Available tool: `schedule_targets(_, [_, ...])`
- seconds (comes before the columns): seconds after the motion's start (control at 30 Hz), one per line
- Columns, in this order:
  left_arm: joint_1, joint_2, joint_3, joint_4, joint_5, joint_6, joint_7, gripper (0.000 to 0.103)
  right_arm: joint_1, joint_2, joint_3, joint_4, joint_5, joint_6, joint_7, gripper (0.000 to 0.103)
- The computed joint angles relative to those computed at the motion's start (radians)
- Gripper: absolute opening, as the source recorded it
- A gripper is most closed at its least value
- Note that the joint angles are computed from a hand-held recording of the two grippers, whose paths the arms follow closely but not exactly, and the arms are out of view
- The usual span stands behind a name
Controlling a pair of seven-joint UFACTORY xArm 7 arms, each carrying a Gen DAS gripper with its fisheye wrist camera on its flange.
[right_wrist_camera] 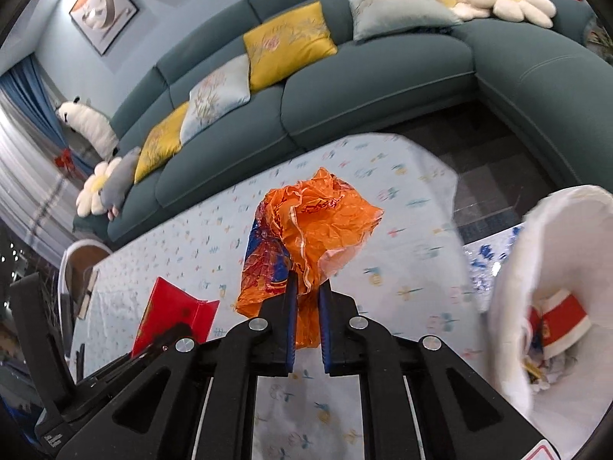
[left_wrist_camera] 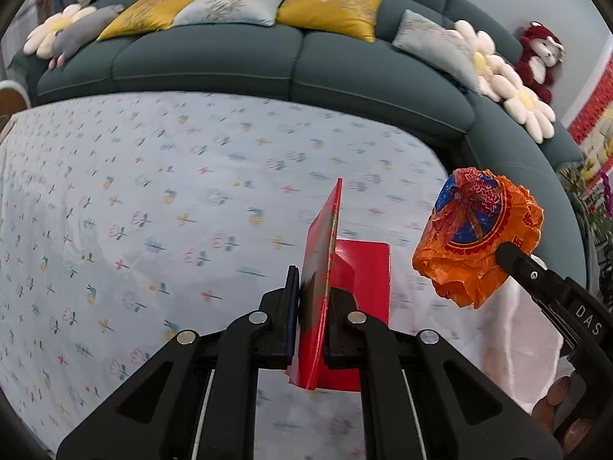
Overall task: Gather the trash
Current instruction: 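Carry the red envelope and orange bag over the bin and open both tools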
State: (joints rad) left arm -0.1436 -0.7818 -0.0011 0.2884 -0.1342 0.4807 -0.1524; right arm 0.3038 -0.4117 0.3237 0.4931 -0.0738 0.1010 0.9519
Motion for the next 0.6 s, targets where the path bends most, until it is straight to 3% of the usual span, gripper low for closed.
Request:
schedule_targets(0.33, [-0.121,-0.082,-0.132,0.033,0.005,0.075,-0.130,0.009,0.029,-0.362,-0.097,-0.195,0.059,0.129,-0.042,0.010])
schedule_targets(0.6, [-0.232,-0.054,-0.223,0.082,0.031,0.085,-0.232,0.009,0.001,-0.709,-0.166,-0.362,0.090,0.308,-0.092,0.010])
